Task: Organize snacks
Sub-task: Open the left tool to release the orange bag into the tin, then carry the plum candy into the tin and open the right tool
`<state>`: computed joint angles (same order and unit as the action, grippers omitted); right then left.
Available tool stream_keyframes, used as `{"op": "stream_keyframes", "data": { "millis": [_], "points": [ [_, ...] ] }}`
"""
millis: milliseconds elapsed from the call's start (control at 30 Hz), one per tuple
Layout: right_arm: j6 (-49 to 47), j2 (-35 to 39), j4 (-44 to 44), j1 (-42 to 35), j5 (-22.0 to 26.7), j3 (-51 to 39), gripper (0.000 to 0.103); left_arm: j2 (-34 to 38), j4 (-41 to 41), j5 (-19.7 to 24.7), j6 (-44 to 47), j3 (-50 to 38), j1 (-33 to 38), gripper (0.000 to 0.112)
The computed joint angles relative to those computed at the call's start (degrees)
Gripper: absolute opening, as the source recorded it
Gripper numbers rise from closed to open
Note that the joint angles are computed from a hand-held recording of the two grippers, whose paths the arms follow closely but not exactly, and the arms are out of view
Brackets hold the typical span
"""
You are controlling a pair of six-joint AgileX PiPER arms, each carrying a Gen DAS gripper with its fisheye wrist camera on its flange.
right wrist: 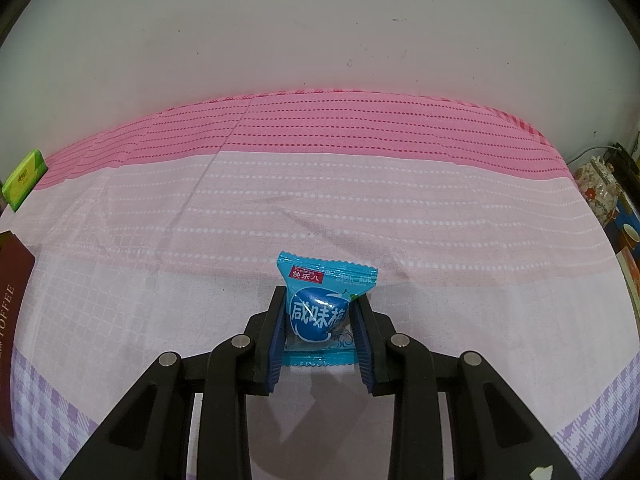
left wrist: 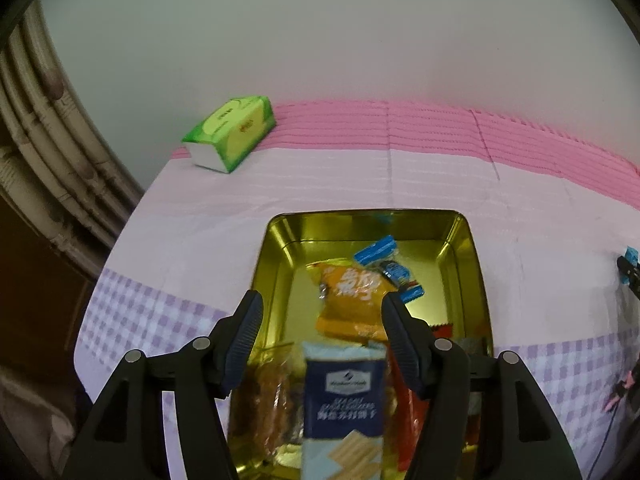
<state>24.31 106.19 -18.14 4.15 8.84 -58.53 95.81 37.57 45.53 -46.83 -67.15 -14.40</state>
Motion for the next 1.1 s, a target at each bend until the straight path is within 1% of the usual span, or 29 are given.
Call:
{"op": "stream_keyframes", "data": {
  "millis": [100,167,233,367,400,500,600,667,733,833,900,967,1100],
  "points": [
    [-2.5,0.1,2.3,-0.4,-0.4,0.1,0.029,-2.7,2.3,-0.2,-2.1,3.3,-0.4,0.063],
    [-2.0,0.1,1.7,-0.5,-0.7,0.3,0.029,-4.2,3.5,-0.3,-3.2,5.2,-0.3,0.064],
    [1.3,0.2,-1.8,-0.4,-0.7,0.4,0.028,-5.4,4.4,-0.4,-4.3,6.7,0.0,0.065],
    [13.1,0.4,-13.5,0.7,0.1,0.5,0.026,-7.5,6.6,-0.3,-6.9,9.7,0.8,0.065],
    [14.8,0.5,-15.0,1.0,0.5,0.4,0.026,-8.0,6.9,-0.4,-7.4,10.4,1.0,0.065],
    [15.7,0.8,-15.4,1.6,2.0,-0.3,0.025,-9.4,7.2,-1.0,-8.0,12.1,2.0,0.066],
    [17.2,0.2,-16.0,1.9,2.4,-0.2,0.024,-10.4,7.4,-1.5,-8.1,13.4,2.8,0.067],
    [13.9,-0.8,-12.1,1.7,1.7,0.3,0.024,-11.6,6.2,-2.6,-7.1,14.4,3.6,0.068],
    [13.1,-2.2,-11.3,2.8,1.6,0.9,0.024,-12.0,5.6,-3.2,-6.5,15.0,4.2,0.069],
    [6.3,-4.5,-3.9,5.1,2.0,1.0,0.024,-12.7,4.3,-3.8,-5.1,15.2,4.5,0.069],
    [2.0,-5.8,1.1,7.6,2.7,0.4,0.024,-13.6,2.8,-4.8,-3.9,15.7,5.0,0.069],
    [-4.4,-6.6,8.2,9.8,3.4,-0.3,0.024,-14.5,1.7,-5.4,-3.0,16.3,5.2,0.069],
    [-9.0,-6.9,13.9,16.2,5.0,-2.8,0.024,-14.9,1.8,-5.3,-3.5,16.6,5.4,0.070]
  ]
}}
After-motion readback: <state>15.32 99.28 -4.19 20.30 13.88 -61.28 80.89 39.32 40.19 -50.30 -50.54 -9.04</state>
